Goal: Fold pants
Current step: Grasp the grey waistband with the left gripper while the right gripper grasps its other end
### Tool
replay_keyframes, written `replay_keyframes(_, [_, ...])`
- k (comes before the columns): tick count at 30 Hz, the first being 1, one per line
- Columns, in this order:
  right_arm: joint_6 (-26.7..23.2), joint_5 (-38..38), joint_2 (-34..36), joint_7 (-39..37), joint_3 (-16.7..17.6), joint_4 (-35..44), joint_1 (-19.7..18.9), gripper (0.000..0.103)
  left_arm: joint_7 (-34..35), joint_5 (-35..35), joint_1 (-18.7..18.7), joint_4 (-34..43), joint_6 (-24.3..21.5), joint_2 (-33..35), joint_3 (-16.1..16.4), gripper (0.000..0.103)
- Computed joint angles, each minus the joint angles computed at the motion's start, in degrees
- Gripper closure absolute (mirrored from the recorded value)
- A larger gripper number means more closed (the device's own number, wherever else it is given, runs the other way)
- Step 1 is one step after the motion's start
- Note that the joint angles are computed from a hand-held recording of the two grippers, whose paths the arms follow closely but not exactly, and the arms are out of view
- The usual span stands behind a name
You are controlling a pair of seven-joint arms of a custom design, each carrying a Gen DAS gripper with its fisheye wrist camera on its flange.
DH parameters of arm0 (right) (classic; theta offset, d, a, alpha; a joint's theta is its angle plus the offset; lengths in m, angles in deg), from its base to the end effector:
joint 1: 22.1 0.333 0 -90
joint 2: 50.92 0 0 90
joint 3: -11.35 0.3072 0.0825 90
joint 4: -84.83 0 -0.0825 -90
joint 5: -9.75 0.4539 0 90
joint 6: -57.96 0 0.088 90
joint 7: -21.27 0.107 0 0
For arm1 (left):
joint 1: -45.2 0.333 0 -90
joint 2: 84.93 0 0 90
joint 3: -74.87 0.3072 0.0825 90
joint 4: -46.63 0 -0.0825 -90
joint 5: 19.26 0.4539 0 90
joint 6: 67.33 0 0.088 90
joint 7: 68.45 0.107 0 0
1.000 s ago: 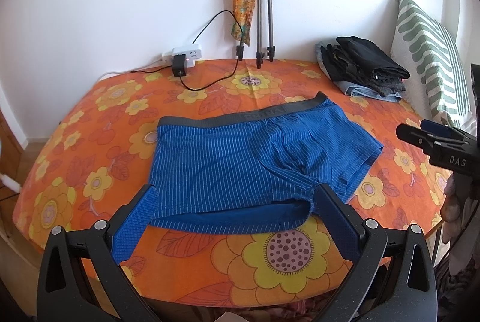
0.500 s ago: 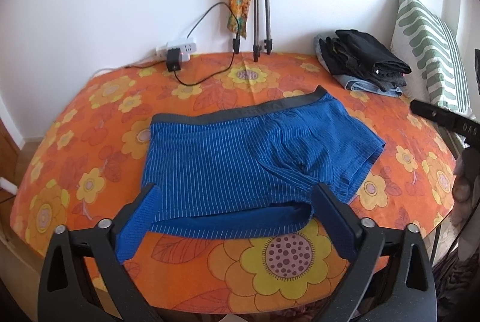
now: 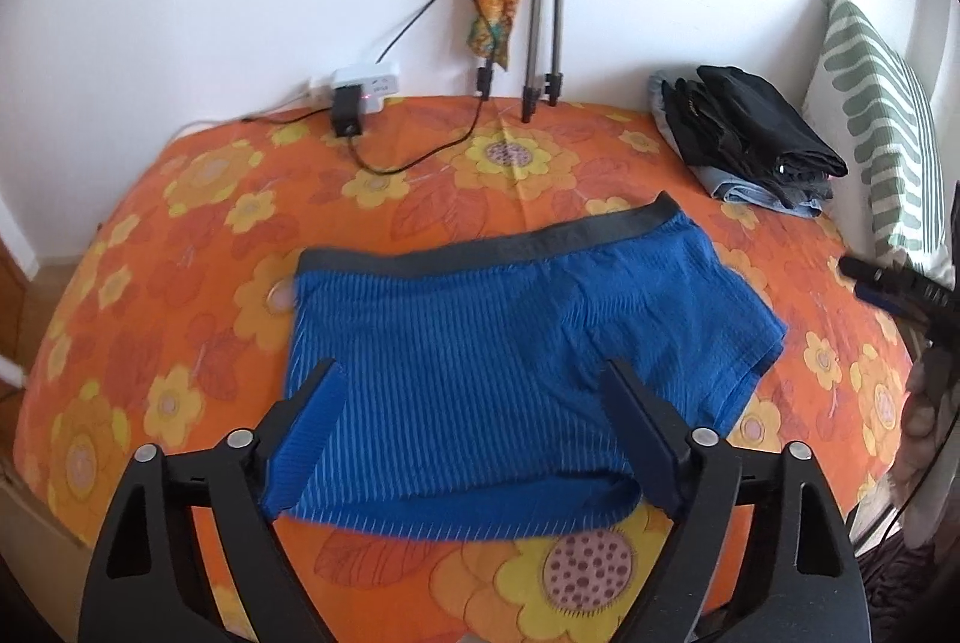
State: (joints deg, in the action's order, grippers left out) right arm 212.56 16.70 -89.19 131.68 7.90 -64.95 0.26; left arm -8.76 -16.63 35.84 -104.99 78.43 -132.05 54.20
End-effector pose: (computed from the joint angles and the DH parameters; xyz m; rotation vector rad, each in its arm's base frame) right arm 0.4411 0.1459 0.5167 -1.5933 1.7918 -0.2540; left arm 0.3769 -0.2227 0.5251 -1.8002 1.8158 -0.7464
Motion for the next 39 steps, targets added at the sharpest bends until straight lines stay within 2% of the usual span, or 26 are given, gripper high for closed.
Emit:
replay_keyframes(6, [-2.15,3.55,2.59,0.52,-1.8,-0.23,0.6,0.028,7.24,-3.29,-1.87,10.6,-0.08,13.44,3.9,0.025])
replay_keyframes(9, [-2.71,5.01,3.86,0.34,-1.98,-0.18,0.45,0.033,8.86,-4.46,-1.85,15.81,-0.83,19.4,4.22,0.029])
replay_keyframes(13, [-2.77,3.54,5.53,0.27,-0.2,0.46,-0.97,0.035,10.54,-5.35,-2.42,24.13,-3.78,27.94,4.46,0.035])
replay_keyframes(17, [-2.95,3.19,6.7,-1.25,-0.11,1.17,-0.7,0.038,11.44,-6.65,-3.63,32.97,-8.24,36.52,4.91,0.044])
replay_keyframes(20, [-3.66,3.85,7.3,-2.77,-0.47,1.45,-0.18,0.043,10.94,-6.29,-4.45,40.11,-12.11,43.4,5.16,0.054])
replay_keyframes(24, [-3.62,5.25,7.77,-4.76,-0.84,1.45,0.29,0.045,7.77,-3.97,-6.03,48.87,-15.75,51.54,5.78,0.055])
replay_keyframes(27, [-3.37,5.26,8.65,-6.98,-0.74,1.85,0.48,0.048,5.12,-1.19,-7.72,54.12,-16.74,56.38,6.55,0.057])
replay_keyframes(30, [-3.37,5.18,9.74,-9.24,-0.66,2.24,0.5,0.049,3.62,-0.5,-9.02,58.67,-18.38,60.52,7.21,0.057])
replay_keyframes(32, [-2.52,6.74,9.79,-11.05,-1.49,1.95,1.15,0.049,3.13,-0.33,-9.76,61.12,-19.38,62.77,7.59,0.063])
replay_keyframes(34, [-2.18,9.49,9.82,-13.59,-3.04,1.95,2.31,0.049,2.42,0.22,-10.41,62.86,-19.91,64.51,8.09,0.063])
replay_keyframes(39, [-2.15,14.0,10.86,-17.93,-4.12,2.85,3.1,0.049,1.19,-0.63,-11.24,66.3,-20.96,68.3,8.66,0.074])
